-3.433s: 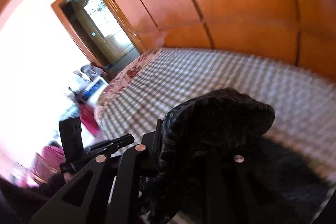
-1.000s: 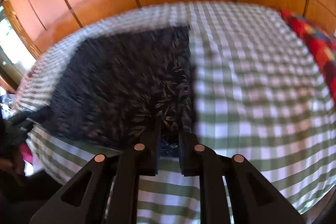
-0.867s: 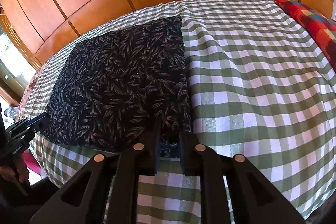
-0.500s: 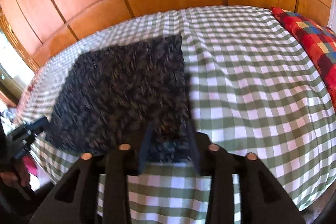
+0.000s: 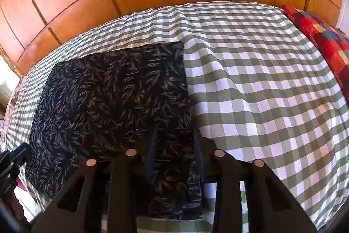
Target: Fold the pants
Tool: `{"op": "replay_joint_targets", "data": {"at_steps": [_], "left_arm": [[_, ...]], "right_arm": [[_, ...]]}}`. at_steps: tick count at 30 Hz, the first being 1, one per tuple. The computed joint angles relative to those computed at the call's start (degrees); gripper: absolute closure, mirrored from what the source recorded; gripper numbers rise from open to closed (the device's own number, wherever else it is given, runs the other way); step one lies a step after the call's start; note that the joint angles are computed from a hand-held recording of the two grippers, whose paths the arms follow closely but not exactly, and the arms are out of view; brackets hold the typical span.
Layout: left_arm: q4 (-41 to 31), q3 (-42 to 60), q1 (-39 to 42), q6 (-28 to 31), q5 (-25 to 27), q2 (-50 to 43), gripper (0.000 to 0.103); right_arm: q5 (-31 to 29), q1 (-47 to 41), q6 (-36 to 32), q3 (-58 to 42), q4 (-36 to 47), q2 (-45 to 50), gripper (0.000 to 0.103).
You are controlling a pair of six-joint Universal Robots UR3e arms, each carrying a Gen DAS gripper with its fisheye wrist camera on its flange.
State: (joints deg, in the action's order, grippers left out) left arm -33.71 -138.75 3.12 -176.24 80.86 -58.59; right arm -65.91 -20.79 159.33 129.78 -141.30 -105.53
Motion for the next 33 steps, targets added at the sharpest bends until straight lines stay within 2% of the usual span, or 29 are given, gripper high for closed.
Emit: {"op": "replay_joint_targets", "data": {"at_steps": [3, 5, 10, 13, 14, 15, 20, 23, 30, 31, 33], "left_arm": [[0.3, -0.32, 0.5, 0.06, -0.24, 0.23, 0.077], [0.85, -0.3, 0.39, -0.84, 0.78, -0.08, 0.061], [-3.02, -0.96, 6.84, 2.49, -4.82, 3.27, 0.049], [-9.34, -0.98, 15.19, 6.19, -12.56, 6.63, 0.041], [-12.33, -0.72, 18.8, 7.6, -16.03, 7.46, 0.041], [-14.89, -0.34, 22.08, 8.72, -18.99, 7.54, 0.041], [-21.27, 1.39, 30.25, 11.84, -28.54, 2.82, 0.041], [-19.85, 2.3, 30.95, 12.38, -31.81, -2.6, 0.041], [-14.32, 6.08, 26.93, 10.47, -36.35, -16.49, 0.041], [-13.79, 6.4, 26.2, 10.36, -36.78, -17.65, 0.045], [-9.04, 7.04, 22.59, 8.07, -34.3, -20.8, 0.052]], "right_arm": [[2.62, -2.94, -0.83, 1.79, 0.24, -0.79, 0.063], [4.89, -5.04, -1.86, 2.29, 2.18, -1.57, 0.062], [8.82, -8.28, -4.79, 1.51, 7.3, -2.55, 0.057], [13.95, -12.29, -9.25, -0.52, 15.51, -3.08, 0.038], [17.07, -14.43, -12.47, -1.76, 20.96, -3.08, 0.032], [18.42, -15.42, -14.04, -2.32, 23.35, -3.07, 0.031], [20.14, -15.7, -17.2, -5.24, 26.7, 0.5, 0.03], [19.32, -13.69, -16.94, -6.62, 25.1, 4.02, 0.03], [20.33, -11.06, -18.59, -9.8, 24.6, 10.8, 0.029], [20.62, -10.83, -19.18, -10.25, 25.09, 11.43, 0.03], [20.38, -10.1, -20.18, -10.61, 25.58, 11.65, 0.041]]}}
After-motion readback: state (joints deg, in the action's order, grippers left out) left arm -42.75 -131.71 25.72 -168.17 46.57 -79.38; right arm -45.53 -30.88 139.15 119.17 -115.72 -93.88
